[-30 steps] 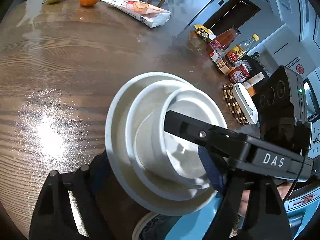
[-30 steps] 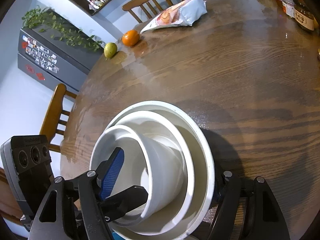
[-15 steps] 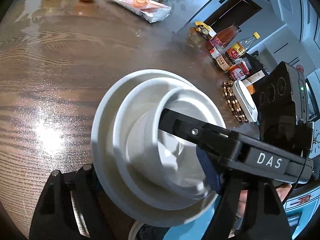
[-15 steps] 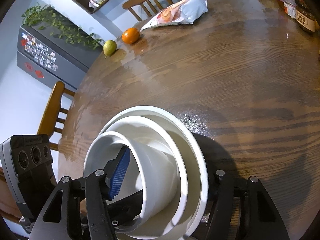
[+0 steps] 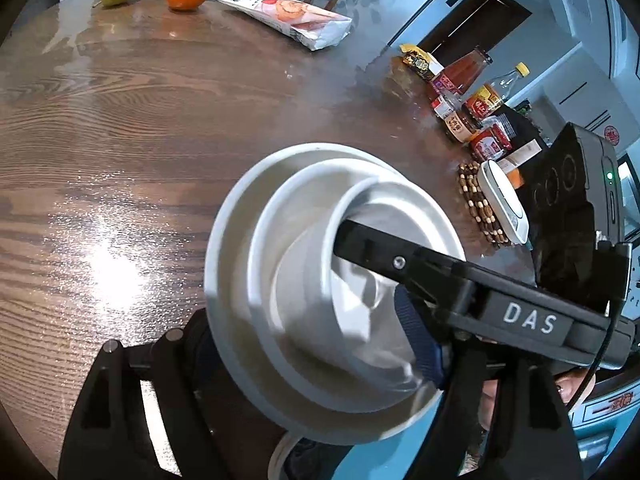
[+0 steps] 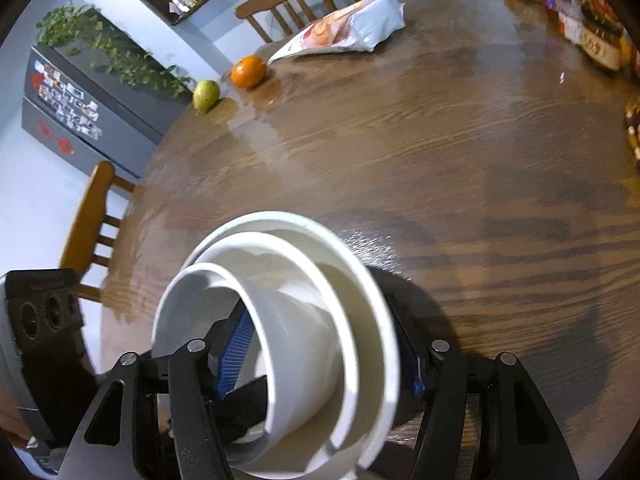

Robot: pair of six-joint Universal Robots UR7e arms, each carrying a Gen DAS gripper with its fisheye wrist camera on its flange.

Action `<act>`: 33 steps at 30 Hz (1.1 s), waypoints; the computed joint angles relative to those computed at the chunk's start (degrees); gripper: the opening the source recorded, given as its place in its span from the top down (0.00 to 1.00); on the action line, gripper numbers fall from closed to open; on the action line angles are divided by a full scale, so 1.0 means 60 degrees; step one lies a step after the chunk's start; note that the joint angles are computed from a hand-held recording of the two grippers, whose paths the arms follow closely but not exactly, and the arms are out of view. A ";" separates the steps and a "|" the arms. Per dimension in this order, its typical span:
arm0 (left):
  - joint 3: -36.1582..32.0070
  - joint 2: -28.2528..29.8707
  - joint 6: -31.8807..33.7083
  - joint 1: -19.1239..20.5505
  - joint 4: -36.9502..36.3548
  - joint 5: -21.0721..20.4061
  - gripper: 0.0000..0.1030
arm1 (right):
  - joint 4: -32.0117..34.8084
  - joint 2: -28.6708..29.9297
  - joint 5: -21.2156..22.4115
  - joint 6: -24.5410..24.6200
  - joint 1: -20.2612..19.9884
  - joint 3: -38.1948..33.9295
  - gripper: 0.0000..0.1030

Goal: Organize plates and bowls

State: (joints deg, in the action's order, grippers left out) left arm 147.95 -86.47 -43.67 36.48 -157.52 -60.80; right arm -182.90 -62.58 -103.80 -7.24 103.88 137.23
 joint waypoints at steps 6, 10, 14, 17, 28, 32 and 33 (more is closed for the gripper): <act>0.0017 -0.0276 -0.0441 -0.0233 0.0578 0.0227 0.23 | 0.0499 -0.0150 0.0424 -0.0082 -0.0157 -0.0046 0.38; 0.0002 -0.0283 -0.0529 -0.0085 0.0527 -0.0106 0.24 | 0.0908 -0.0239 0.0742 -0.0049 -0.0291 -0.0076 0.38; 0.0080 -0.0224 -0.0554 -0.0051 0.0160 -0.0386 0.29 | 0.0901 -0.0254 0.0853 -0.0034 -0.0345 -0.0039 0.38; 0.0088 -0.0190 -0.0815 -0.0238 0.0309 -0.0198 0.35 | 0.0729 -0.0198 0.0771 -0.0089 -0.0268 -0.0001 0.38; -0.0140 -0.0508 -0.1522 -0.0621 0.1098 0.0060 0.38 | 0.0090 -0.0306 0.0834 0.0022 -0.0131 0.0148 0.44; -0.0162 -0.0904 -0.1941 -0.1058 0.1685 0.0160 0.38 | 0.0116 -0.0579 0.0945 0.0105 0.0005 0.0219 0.43; -0.0131 -0.1048 -0.2031 -0.1187 0.1833 0.0157 0.38 | 0.0150 -0.0655 0.0939 0.0147 0.0049 0.0247 0.44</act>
